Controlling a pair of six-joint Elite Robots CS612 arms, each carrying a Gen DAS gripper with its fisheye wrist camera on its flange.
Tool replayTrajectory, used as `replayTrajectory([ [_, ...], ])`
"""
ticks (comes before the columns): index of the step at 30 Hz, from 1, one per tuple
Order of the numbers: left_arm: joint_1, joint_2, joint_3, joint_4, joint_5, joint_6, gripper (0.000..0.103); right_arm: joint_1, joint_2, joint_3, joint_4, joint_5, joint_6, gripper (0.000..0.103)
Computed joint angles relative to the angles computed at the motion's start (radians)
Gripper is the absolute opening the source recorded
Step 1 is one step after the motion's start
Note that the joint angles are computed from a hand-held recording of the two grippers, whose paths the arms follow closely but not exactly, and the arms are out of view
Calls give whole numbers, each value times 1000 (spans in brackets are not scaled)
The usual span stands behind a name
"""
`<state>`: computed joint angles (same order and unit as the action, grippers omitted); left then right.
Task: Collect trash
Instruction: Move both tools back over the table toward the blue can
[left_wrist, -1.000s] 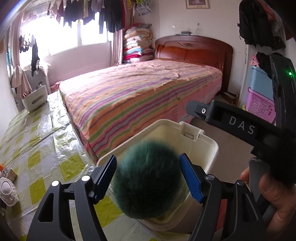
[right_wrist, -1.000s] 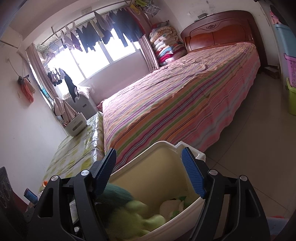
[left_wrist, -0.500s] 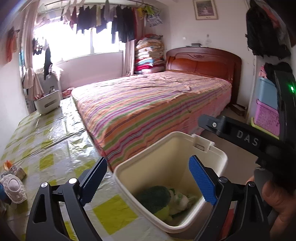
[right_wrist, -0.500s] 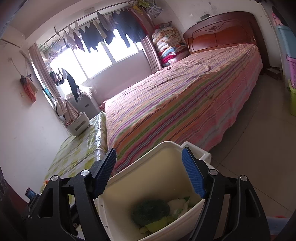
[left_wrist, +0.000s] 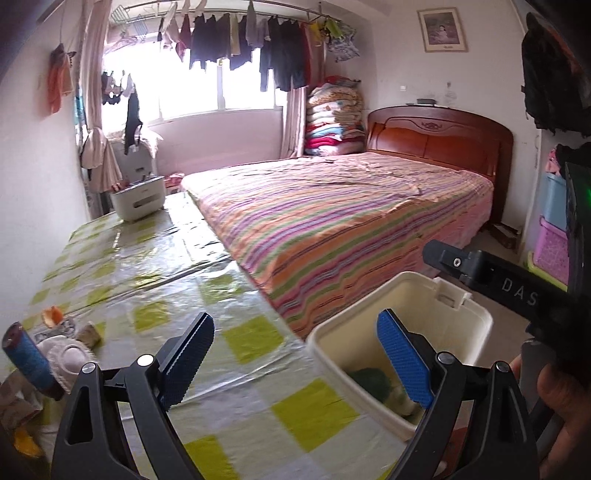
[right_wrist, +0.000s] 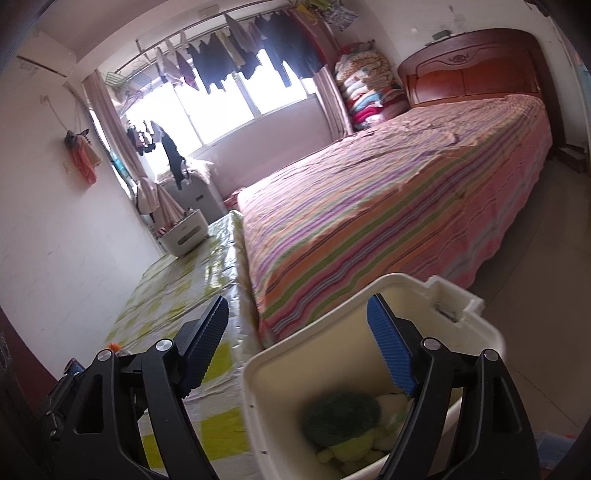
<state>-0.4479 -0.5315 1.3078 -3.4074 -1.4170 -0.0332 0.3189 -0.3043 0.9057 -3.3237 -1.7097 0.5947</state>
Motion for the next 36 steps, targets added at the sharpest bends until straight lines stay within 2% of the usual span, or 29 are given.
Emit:
replayTrajectory([
  [11, 36, -28, 54, -25, 57, -20, 87, 30, 57, -136, 61, 75, -61, 77],
  [20, 77, -49, 104, -42, 112, -54, 87, 61, 126, -296, 152, 134, -107, 77],
  [30, 116, -74, 161, -73, 176, -99, 87, 89, 236, -532, 293, 197, -152, 78],
  [36, 137, -88, 195, -89, 212, -130, 87, 102, 329, -730, 410, 224, -192, 78],
])
